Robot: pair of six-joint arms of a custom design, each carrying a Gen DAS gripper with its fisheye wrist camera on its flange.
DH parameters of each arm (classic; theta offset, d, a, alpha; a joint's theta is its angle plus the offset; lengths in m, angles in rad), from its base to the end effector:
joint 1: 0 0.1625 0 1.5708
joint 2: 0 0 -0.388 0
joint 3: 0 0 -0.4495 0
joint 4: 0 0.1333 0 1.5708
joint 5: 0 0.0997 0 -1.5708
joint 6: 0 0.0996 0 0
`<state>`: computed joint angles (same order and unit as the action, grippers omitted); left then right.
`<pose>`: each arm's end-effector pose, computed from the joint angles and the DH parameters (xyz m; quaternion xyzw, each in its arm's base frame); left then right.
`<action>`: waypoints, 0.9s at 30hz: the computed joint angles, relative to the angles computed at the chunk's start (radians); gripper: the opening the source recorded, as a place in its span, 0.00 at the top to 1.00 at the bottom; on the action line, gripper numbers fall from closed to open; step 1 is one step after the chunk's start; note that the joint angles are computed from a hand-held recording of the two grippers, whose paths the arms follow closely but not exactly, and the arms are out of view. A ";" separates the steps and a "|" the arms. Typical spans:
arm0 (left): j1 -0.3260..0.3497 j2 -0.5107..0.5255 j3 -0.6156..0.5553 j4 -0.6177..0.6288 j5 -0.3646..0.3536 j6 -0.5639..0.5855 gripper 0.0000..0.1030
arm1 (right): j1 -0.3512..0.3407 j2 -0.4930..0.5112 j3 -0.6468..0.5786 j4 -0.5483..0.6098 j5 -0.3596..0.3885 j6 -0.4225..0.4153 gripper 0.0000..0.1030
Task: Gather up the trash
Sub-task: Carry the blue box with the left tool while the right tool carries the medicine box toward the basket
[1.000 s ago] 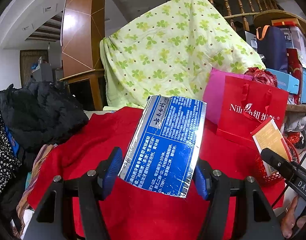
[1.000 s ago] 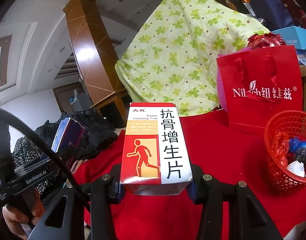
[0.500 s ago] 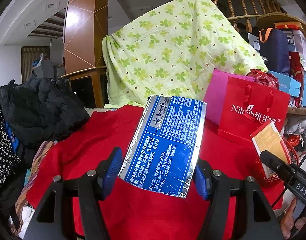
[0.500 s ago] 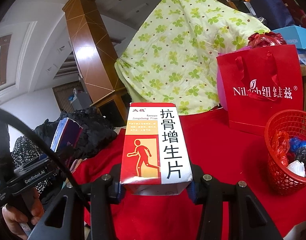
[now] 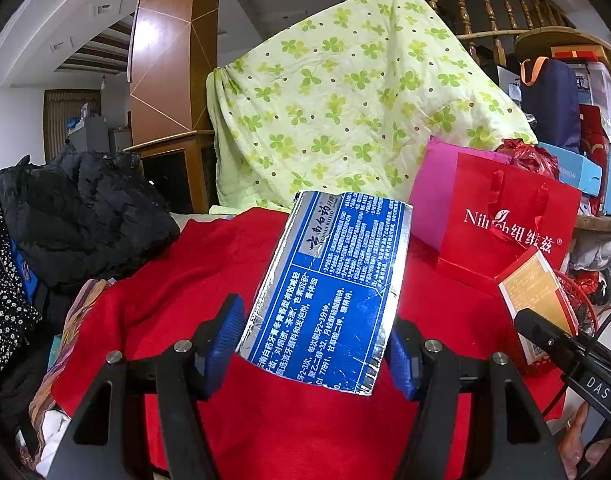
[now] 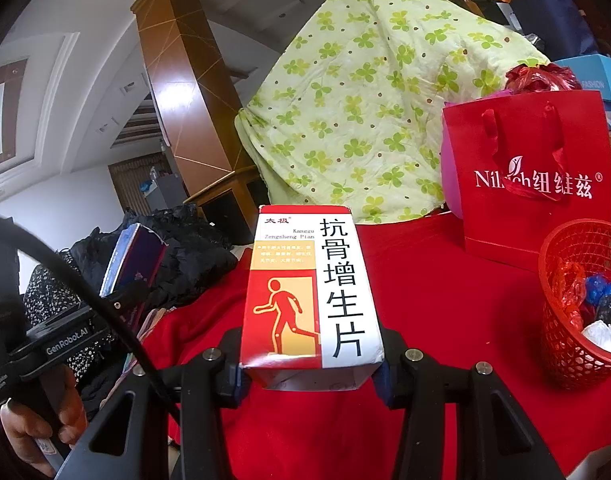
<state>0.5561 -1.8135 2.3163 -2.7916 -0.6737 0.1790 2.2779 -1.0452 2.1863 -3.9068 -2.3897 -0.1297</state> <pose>-0.2424 -0.3992 0.3413 0.3481 0.7834 -0.4541 0.2426 0.3590 -0.3270 0.1573 0.1035 -0.7840 0.5884 0.1686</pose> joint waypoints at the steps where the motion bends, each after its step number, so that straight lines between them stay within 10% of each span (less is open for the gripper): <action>1: 0.000 -0.001 0.000 0.005 -0.002 -0.006 0.35 | 0.000 -0.001 0.002 0.000 -0.001 0.004 0.52; 27: 0.007 -0.005 0.007 -0.013 0.004 -0.016 0.35 | 0.014 0.011 -0.012 0.006 -0.005 -0.003 0.52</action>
<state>0.5632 -1.8187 2.3230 -2.8044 -0.6702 0.1633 2.2921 -1.0339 2.1744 -3.9010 -2.3944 -0.1328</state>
